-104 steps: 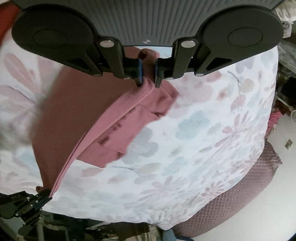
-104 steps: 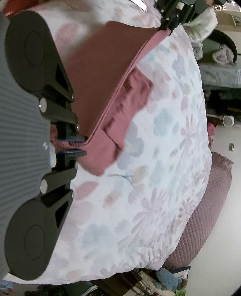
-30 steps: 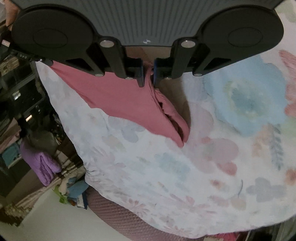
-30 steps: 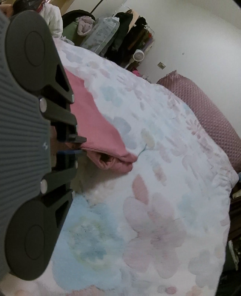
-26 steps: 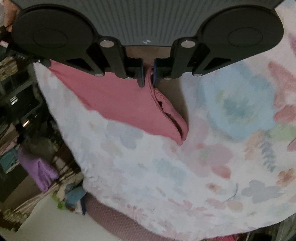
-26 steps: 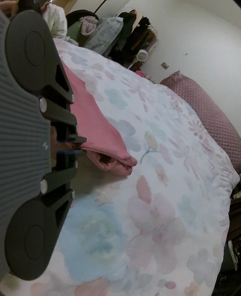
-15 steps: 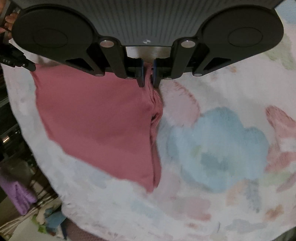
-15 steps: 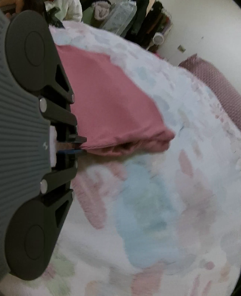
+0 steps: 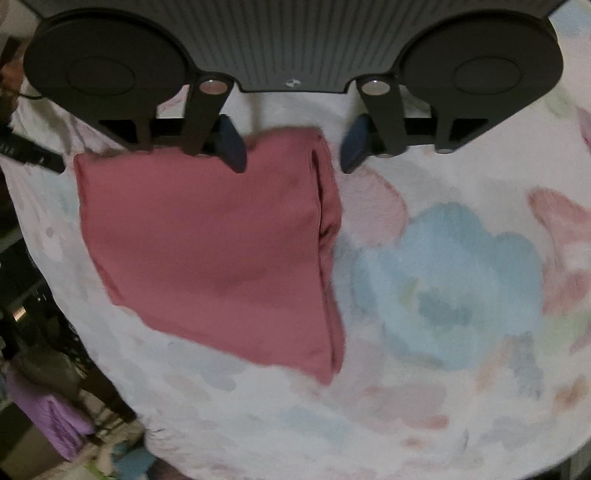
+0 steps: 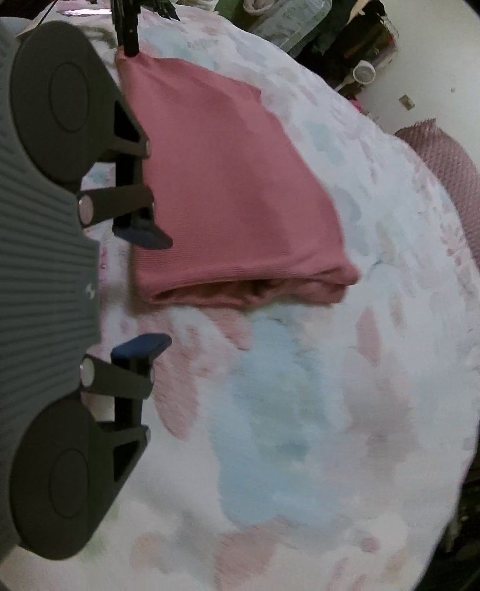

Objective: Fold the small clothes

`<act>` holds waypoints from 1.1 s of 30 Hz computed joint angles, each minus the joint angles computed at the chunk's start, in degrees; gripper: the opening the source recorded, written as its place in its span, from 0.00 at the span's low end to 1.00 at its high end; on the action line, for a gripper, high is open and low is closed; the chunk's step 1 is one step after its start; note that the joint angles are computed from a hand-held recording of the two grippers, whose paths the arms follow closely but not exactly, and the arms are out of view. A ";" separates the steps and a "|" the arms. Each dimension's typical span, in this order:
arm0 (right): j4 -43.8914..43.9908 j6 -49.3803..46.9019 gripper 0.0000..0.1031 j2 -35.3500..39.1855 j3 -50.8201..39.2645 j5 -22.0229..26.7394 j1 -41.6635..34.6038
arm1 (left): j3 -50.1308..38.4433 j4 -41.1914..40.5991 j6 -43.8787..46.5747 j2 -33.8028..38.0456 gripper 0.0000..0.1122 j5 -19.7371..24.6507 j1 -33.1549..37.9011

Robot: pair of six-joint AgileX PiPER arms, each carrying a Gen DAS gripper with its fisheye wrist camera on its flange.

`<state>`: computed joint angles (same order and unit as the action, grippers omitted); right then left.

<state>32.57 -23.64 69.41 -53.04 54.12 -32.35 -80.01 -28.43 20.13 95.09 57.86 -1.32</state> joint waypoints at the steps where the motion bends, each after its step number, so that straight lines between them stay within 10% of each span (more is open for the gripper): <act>1: 0.56 -0.95 0.50 0.06 -1.00 0.71 -0.87 | -0.61 0.66 0.11 -0.46 0.63 -0.46 -0.22; 16: 10.82 0.54 0.62 14.48 -14.04 -4.99 1.58 | -23.86 -2.10 -4.60 17.31 0.63 -5.21 -3.71; 29: 27.14 -2.97 0.60 41.17 -28.93 -3.74 0.17 | -48.72 1.94 -10.43 36.86 0.58 1.84 -4.02; 33: 28.64 -3.83 0.44 44.67 -30.31 -4.18 1.00 | -52.40 2.98 -10.80 39.93 0.53 3.11 -4.19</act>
<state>61.22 -27.47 114.09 -83.34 49.94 -31.35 -132.41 -25.45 9.33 135.02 60.97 -5.52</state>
